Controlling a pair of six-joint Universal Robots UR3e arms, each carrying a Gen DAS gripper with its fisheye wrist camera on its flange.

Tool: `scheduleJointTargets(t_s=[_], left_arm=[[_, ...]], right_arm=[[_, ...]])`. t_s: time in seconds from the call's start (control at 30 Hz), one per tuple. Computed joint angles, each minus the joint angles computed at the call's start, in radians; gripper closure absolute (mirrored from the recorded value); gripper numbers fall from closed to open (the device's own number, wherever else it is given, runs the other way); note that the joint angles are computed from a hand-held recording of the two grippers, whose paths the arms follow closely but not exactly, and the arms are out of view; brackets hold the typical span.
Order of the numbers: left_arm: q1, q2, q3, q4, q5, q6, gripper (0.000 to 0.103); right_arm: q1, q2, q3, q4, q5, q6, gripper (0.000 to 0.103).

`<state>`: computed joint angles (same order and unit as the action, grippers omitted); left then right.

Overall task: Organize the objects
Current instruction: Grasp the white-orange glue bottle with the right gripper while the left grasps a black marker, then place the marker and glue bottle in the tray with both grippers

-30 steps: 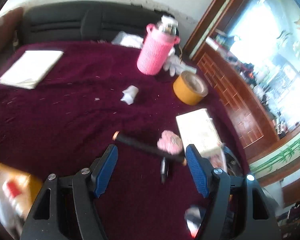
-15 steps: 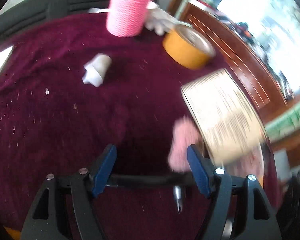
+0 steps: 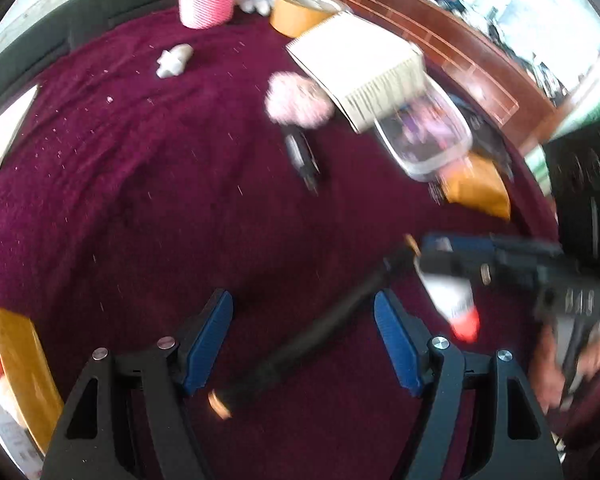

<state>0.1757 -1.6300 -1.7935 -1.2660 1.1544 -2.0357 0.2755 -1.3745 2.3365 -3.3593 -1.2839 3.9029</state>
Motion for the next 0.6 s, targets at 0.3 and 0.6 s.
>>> scheduleJointTargets(t_s=[0.3,0.6], left_arm=[[0.015,0.297,-0.358,0.263,0.030,0.098,0.034],[0.098,0.545,-0.496,0.139,-0.030,0.023,0.092]], right_arm=[[0.003,0.044,-0.016,-0.043,0.013,0.028,0.078],[-0.045,0.055,0.003,-0.079,0.066,0.016,0.078]])
